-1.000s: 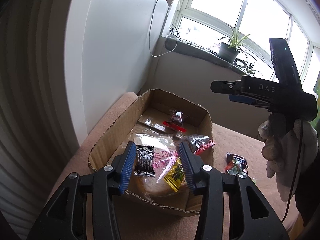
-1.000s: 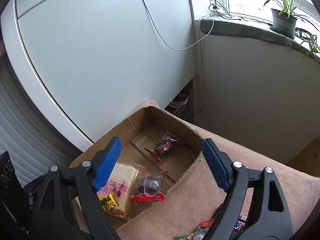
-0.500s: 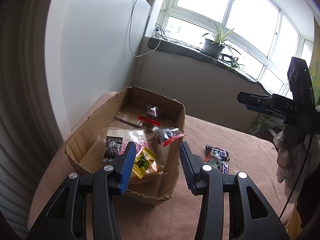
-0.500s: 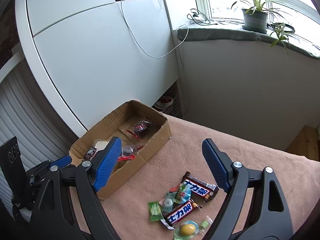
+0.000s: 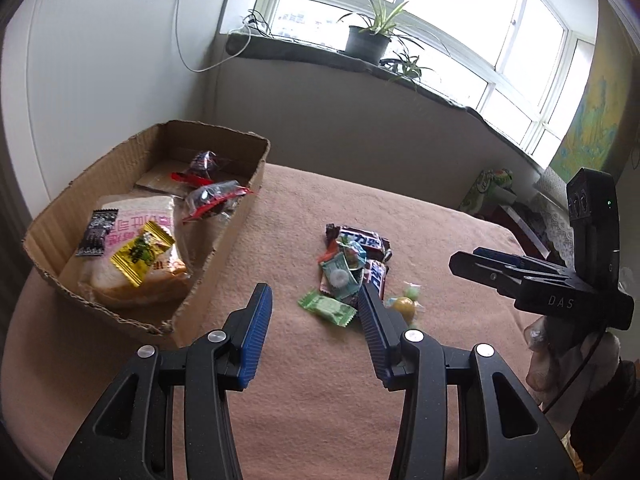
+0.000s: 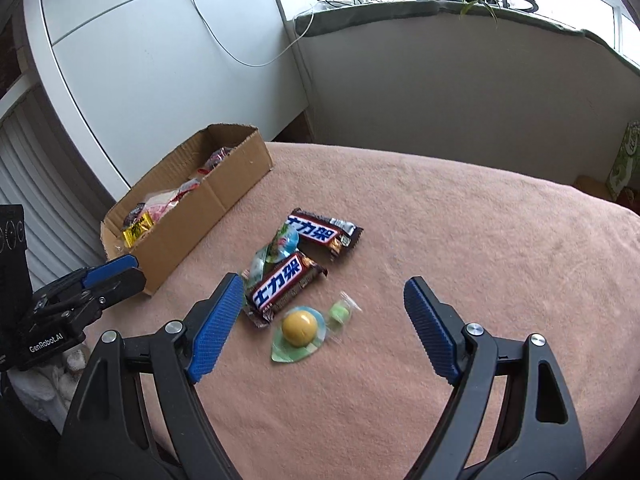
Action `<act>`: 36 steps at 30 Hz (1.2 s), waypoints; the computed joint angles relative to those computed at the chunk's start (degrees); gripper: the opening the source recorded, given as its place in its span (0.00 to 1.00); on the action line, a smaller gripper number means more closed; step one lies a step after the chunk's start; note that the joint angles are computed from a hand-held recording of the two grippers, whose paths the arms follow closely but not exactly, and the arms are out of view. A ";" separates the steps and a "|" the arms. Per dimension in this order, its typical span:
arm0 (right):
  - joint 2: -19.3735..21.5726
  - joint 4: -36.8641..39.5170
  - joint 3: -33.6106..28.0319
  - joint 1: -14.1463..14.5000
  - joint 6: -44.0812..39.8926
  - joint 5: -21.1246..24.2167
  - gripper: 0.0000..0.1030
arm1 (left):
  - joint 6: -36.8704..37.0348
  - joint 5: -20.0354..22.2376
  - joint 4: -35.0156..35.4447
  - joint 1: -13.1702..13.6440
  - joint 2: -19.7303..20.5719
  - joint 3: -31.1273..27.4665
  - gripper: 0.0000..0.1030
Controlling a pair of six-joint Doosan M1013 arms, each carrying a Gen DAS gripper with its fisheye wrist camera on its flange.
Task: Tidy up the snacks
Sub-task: 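Move both tools back toward the remaining candies, then grasp the yellow ball candy with the right gripper while the left grasps the green-wrapped candy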
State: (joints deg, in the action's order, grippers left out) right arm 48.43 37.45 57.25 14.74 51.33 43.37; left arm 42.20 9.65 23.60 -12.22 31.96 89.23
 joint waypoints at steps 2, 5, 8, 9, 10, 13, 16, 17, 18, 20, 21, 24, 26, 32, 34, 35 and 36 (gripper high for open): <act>0.52 0.64 -0.26 -0.27 -0.68 2.50 0.50 | 4.99 0.75 -4.90 -0.37 0.71 -0.74 0.42; 1.25 0.57 -0.85 -0.08 -2.64 5.02 0.44 | 12.94 1.42 -13.51 -0.42 1.54 -1.39 0.42; 1.84 0.09 -1.29 0.39 -4.21 5.81 0.43 | 16.64 2.24 -17.47 -0.52 2.16 -2.07 0.42; 2.08 -0.18 -1.53 0.59 -4.56 6.14 0.43 | 18.12 2.58 -18.78 -0.57 2.26 -2.22 0.42; 2.33 -0.71 -1.82 0.81 -4.74 6.31 0.43 | 18.42 3.22 -18.54 -0.65 2.47 -2.59 0.42; 3.19 -2.43 -2.89 1.33 -4.92 6.66 0.43 | 16.97 5.08 -15.37 -1.01 3.47 -4.04 0.42; 3.91 -4.20 -3.84 1.64 -4.48 6.77 0.43 | 17.57 6.99 -14.42 -1.05 4.45 -5.36 0.42; 4.16 -4.62 -4.15 1.67 -4.39 6.95 0.43 | 17.83 7.57 -14.17 -1.03 4.77 -5.77 0.42; 4.39 -4.87 -4.49 1.66 -4.30 7.22 0.43 | 18.13 8.09 -13.99 -1.01 5.01 -6.03 0.42; 4.72 -5.16 -5.01 1.67 -4.29 7.54 0.43 | 18.57 9.47 -13.56 -1.00 5.66 -6.90 0.42; 4.88 -5.46 -5.31 1.74 -4.27 7.59 0.43 | 18.52 9.86 -13.29 -0.98 5.92 -7.22 0.42; 5.42 -7.07 -6.16 1.99 -3.75 7.67 0.43 | 17.53 11.23 -11.81 -0.88 6.76 -8.35 0.42; 5.69 -7.23 -6.60 1.95 -3.68 7.86 0.43 | 13.83 12.49 -7.52 -1.02 7.25 -9.01 0.42; 5.36 -7.62 -5.98 1.93 -4.15 7.16 0.43 | 10.65 12.48 -4.90 -0.75 6.75 -8.25 0.42; 5.28 -7.02 -5.79 2.00 -5.08 7.16 0.43 | 12.79 11.04 -7.48 -0.51 6.26 -7.66 0.42; 5.26 -6.75 -5.73 2.05 -5.57 7.27 0.43 | 13.91 10.67 -8.86 -0.43 6.15 -7.63 0.42; 5.21 -6.88 -5.60 2.14 -5.90 7.20 0.43 | 14.24 10.67 -9.19 -0.41 6.17 -7.81 0.42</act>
